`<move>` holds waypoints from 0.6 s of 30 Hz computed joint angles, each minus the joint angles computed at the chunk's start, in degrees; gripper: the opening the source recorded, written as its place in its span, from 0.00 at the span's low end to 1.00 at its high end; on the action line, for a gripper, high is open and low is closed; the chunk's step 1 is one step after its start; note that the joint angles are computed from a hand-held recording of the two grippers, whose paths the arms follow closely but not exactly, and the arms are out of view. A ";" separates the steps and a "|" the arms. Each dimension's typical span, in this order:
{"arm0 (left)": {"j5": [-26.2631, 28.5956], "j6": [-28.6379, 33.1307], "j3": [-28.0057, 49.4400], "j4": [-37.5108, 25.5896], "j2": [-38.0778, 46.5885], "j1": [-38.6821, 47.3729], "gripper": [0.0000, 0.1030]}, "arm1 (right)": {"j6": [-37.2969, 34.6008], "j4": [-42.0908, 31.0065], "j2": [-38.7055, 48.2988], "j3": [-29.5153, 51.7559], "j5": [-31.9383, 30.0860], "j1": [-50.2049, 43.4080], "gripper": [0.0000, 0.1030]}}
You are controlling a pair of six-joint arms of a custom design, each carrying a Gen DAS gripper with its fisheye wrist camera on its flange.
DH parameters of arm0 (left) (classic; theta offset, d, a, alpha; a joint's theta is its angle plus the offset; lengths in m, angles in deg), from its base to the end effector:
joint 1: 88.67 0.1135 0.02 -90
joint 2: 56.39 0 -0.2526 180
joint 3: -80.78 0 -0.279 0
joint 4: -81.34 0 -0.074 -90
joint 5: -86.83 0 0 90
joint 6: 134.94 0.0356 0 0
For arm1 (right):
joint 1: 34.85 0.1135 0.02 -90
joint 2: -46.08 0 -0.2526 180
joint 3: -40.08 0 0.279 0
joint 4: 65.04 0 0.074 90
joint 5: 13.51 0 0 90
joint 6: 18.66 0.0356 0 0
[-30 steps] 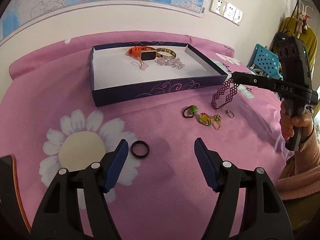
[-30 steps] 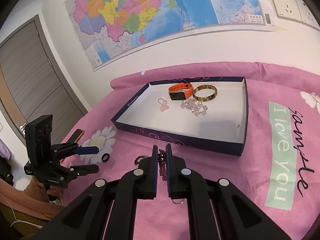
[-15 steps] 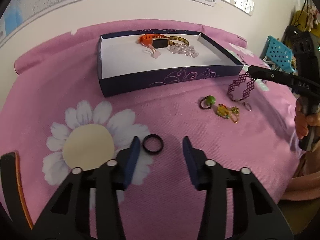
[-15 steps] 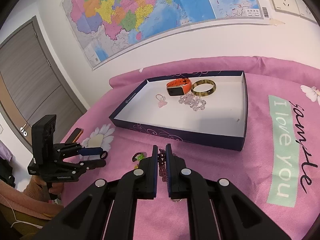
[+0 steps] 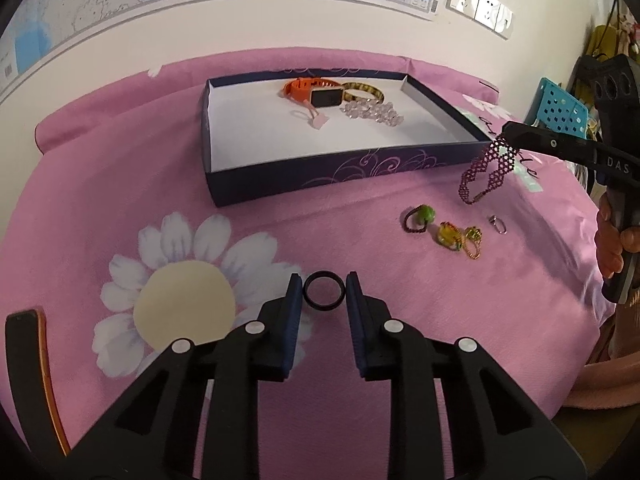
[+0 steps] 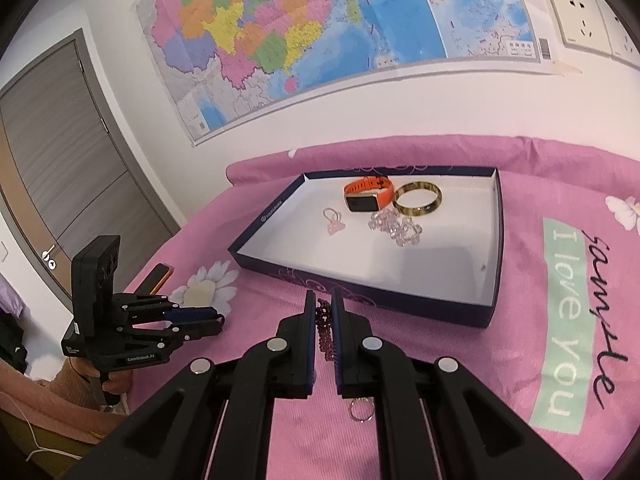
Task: Organize jewelry
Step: 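Carry the black ring toward the box with left tool while right tool carries the bracelet over it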
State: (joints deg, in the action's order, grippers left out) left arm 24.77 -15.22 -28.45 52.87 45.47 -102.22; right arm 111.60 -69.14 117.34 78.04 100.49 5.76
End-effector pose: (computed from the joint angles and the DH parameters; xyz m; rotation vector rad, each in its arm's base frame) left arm 0.3502 -0.1016 0.1257 1.0809 2.2654 -0.5210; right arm 0.2043 0.1561 0.1348 0.2211 2.1681 0.3441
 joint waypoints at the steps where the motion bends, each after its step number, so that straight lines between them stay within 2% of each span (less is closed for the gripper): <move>1: 0.15 -0.14 -0.10 0.07 -0.27 -0.07 0.22 | -0.17 -0.17 -0.09 0.16 0.03 -0.10 0.06; 18: 2.32 -2.62 3.74 0.54 -1.52 -3.01 0.22 | -4.70 -3.42 -1.59 4.15 -0.07 -1.74 0.06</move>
